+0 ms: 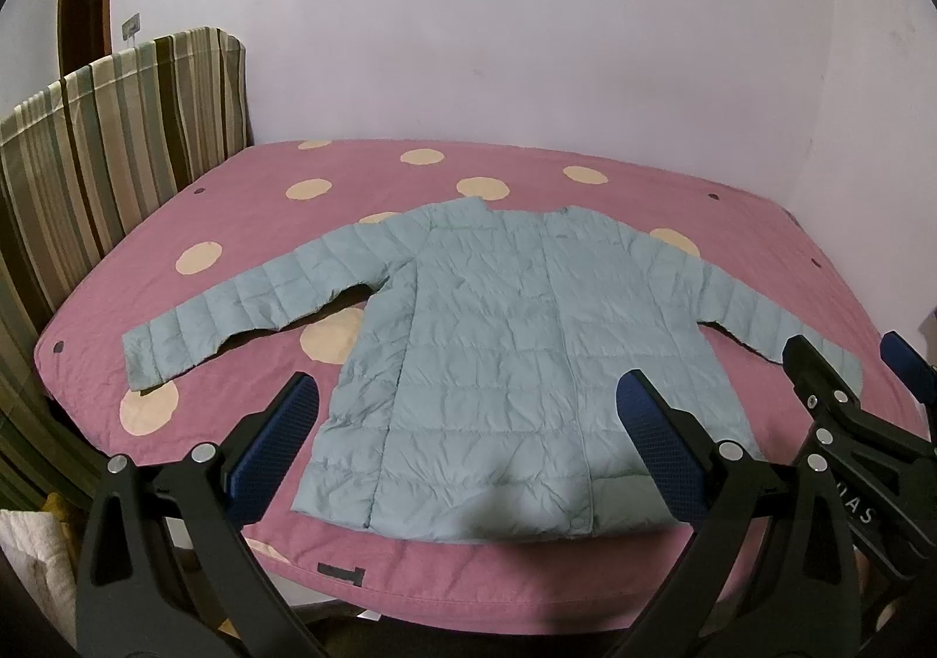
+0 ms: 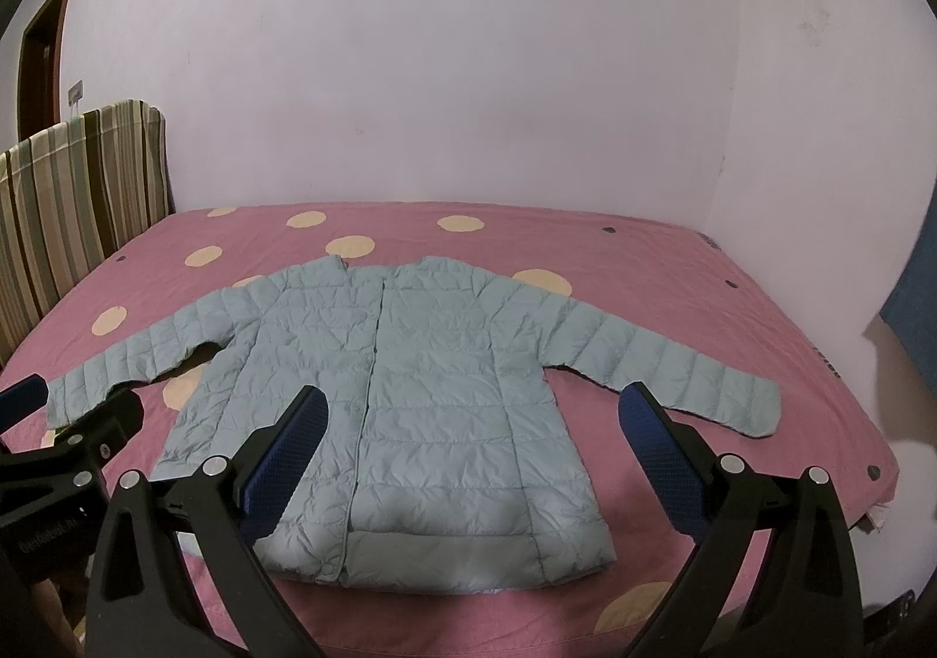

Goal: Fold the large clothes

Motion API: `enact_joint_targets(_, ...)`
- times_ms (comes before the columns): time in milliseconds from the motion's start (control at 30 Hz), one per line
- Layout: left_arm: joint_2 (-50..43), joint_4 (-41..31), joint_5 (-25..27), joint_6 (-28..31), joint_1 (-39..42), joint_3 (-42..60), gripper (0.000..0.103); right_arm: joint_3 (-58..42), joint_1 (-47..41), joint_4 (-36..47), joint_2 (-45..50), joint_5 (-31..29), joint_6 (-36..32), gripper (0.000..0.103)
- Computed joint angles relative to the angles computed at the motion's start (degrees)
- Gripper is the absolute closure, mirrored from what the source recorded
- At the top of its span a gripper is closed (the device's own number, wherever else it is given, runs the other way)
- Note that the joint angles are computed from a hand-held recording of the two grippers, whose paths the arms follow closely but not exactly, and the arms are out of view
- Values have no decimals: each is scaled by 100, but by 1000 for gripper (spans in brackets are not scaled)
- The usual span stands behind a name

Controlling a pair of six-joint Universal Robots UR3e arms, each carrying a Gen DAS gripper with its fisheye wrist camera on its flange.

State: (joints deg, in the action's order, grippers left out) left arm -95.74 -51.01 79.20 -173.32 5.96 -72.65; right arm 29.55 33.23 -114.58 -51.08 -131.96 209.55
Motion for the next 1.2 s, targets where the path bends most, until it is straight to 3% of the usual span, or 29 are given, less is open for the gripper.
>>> enact_joint_targets(367, -303, 84, 100, -33, -98, 51, 2, -105, -53, 110, 120, 144, 85, 4)
enact_joint_targets(533, -667, 47, 138, -86, -71, 337, 2, 338, -261, -189, -31, 369, 104, 4)
enact_joint_targets(767, -1903, 296, 626, -289, 121, 1204, 2, 1986, -930, -1449, -536, 707, 138, 4)
enact_joint_targets(867, -2718, 60, 961, -392, 249, 2018, 2, 3151, -1733, -1928, -1020, 1361, 421, 4)
enact_joint_targets(1067, -4269, -550, 1109, -684, 655, 3778, 2, 5161, -3271, -3169, -1814, 2400, 969, 6)
enact_joint_targets(1200, -4928, -690, 1165, -901, 908, 4416, 2, 6236, -4336, -3596, -2247, 2819, 1182, 32)
